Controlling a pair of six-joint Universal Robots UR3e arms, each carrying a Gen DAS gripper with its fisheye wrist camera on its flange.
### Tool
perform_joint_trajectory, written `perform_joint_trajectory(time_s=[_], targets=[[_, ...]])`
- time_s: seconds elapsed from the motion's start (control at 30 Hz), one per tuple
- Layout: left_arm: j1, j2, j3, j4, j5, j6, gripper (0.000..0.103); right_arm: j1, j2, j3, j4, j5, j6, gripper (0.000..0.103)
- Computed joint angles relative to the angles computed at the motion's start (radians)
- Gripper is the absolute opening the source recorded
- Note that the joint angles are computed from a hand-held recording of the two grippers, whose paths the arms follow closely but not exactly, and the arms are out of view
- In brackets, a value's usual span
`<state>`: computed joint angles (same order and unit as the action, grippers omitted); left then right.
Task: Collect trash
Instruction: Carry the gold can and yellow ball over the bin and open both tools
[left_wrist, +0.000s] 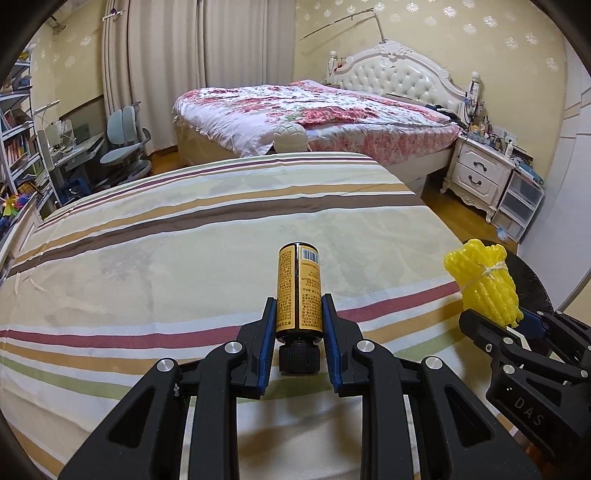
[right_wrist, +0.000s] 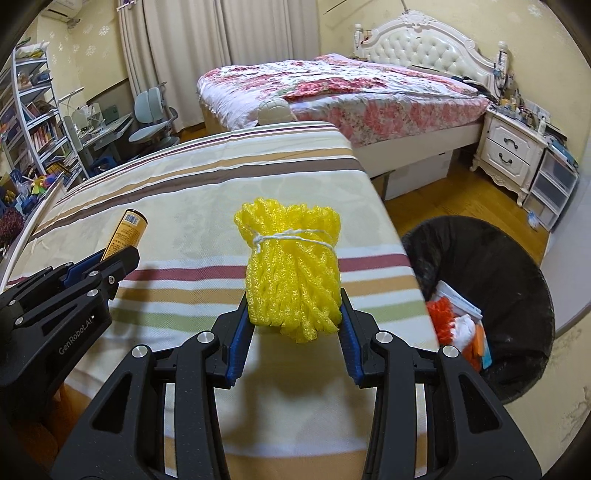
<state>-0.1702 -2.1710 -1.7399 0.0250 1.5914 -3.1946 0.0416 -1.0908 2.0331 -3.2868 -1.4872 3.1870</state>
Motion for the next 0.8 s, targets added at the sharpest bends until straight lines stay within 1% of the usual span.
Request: perform_joint_trajectory(time_s=[0.13,0.33,0.63,0.8], targets=[[-0.037,-0.006,0.009,0.02,0.003,0.005,0.025,-0.051,-0.055,0.092,-0.057,0.007,-0.001,0.041],[-0.111,-0.046,0.089,0.003,0.013,0.012,0.025,-0.134,-0.11,0.186,-0.137,-0.009,-0.016,0.041],[-0.223,-0.163,0.316,-0.077,0.027,0.032,0.025,-0.26,-0.102,0.229,-0.2,-0.013,-0.02,0.041],[-0.273,-0.255,0.503,-0.164,0.036,0.038,0.025,-0.326,-0.084,0.231,-0.224,-0.006,-0.023,0.041]])
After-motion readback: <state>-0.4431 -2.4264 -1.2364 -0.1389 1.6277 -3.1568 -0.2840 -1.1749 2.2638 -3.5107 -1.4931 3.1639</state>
